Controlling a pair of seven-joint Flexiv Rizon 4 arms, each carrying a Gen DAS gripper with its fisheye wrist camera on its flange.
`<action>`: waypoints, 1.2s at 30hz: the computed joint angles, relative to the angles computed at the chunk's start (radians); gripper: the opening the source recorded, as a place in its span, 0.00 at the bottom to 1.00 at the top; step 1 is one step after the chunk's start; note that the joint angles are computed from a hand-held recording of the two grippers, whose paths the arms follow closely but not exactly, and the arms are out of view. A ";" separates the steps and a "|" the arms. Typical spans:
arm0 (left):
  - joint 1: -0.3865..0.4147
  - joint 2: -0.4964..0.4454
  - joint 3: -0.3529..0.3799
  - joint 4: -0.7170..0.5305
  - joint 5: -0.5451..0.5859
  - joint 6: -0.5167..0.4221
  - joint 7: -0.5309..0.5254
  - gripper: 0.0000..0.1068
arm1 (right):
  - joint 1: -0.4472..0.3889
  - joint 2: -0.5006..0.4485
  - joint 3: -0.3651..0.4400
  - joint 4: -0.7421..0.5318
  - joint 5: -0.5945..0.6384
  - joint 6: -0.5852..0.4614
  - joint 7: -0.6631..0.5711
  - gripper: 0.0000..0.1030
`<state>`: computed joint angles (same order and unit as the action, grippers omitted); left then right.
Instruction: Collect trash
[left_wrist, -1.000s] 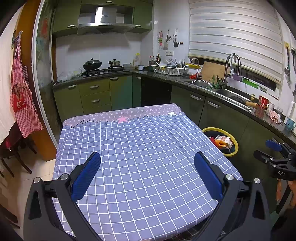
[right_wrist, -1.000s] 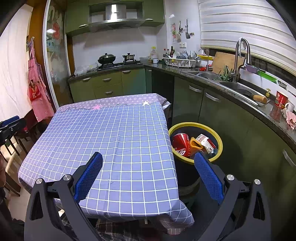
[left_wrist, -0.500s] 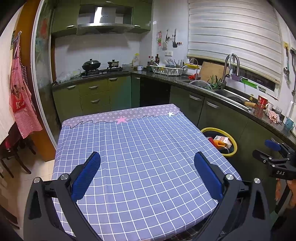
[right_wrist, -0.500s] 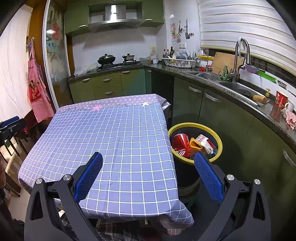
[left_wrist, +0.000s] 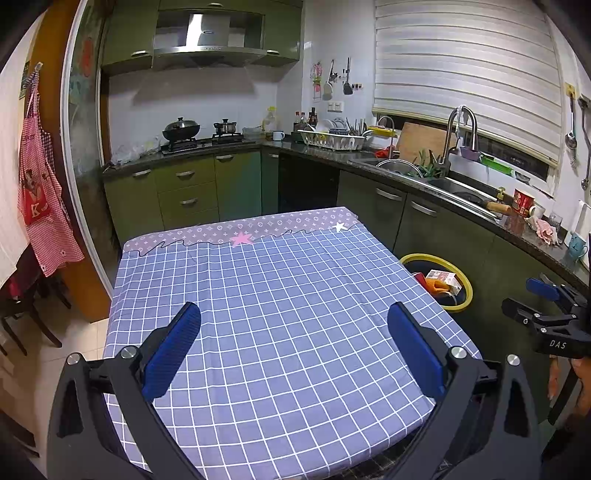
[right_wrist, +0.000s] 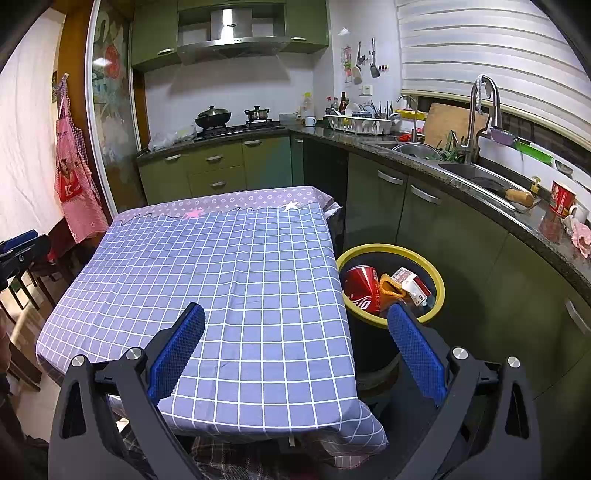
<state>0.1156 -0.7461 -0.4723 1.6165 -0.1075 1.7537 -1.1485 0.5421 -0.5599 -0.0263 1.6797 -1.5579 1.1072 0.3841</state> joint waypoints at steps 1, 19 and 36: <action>-0.001 0.001 0.001 0.001 0.000 -0.001 -0.001 0.90 | 0.000 0.000 0.000 0.000 0.001 0.001 -0.001 0.95; -0.009 0.002 0.003 -0.001 -0.005 -0.006 0.000 0.90 | -0.005 -0.003 -0.002 0.001 -0.001 0.013 -0.004 0.95; -0.005 -0.001 -0.004 0.002 -0.009 -0.009 -0.001 0.90 | -0.007 -0.007 -0.002 -0.003 -0.005 0.021 -0.006 0.95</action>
